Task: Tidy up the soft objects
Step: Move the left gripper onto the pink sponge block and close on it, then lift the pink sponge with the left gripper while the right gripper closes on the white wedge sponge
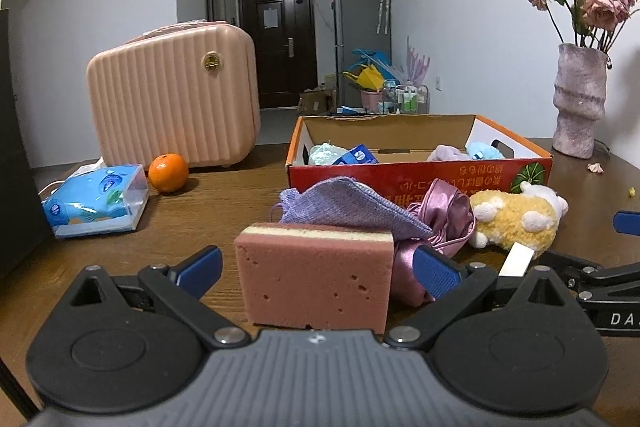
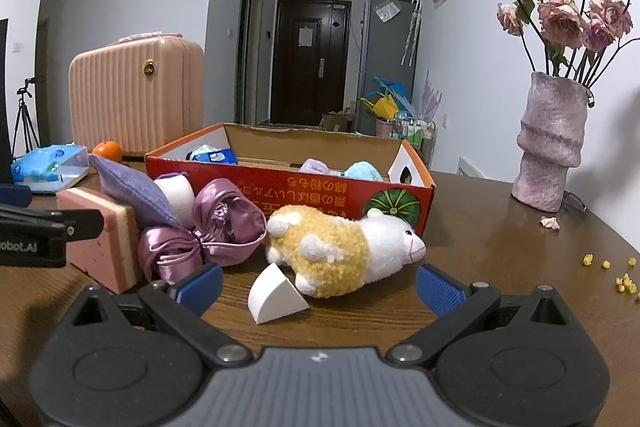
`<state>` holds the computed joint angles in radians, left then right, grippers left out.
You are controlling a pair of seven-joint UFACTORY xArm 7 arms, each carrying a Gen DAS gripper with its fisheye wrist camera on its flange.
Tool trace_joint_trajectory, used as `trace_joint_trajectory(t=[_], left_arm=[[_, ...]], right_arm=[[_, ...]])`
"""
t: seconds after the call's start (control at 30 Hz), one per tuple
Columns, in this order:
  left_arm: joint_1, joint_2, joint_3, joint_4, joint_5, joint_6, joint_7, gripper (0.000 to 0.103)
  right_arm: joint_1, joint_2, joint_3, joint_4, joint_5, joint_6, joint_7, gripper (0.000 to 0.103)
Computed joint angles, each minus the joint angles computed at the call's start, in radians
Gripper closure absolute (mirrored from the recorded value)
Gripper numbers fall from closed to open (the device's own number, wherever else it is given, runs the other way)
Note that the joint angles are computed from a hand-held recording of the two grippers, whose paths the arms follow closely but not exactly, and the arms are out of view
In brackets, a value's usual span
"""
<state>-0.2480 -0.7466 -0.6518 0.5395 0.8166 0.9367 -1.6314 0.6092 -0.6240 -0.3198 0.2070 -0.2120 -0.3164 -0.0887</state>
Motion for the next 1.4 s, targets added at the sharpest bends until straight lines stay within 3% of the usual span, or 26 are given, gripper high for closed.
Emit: trace_joint_trajectory(t=[0.77, 1.07, 1.4], left_arm=[[0.071, 0.006, 0.094, -0.072, 0.065, -0.21, 0.053, 0.0], [0.098, -0.01, 0.056, -0.079, 0.061, -0.227, 0.067, 0.004], [0.099, -0.034, 0.008, -0.072, 0.056, -0.178, 0.055, 0.004]], right_arm=[[-0.014, 0.088, 0.028, 0.047, 0.001, 0.022, 0.022, 0.0], [-0.015, 0.089, 0.026, 0.047, -0.003, 0.022, 0.029, 0.0], [-0.006, 0.089, 0.015, 0.047, -0.013, 0.023, 0.03, 0.0]])
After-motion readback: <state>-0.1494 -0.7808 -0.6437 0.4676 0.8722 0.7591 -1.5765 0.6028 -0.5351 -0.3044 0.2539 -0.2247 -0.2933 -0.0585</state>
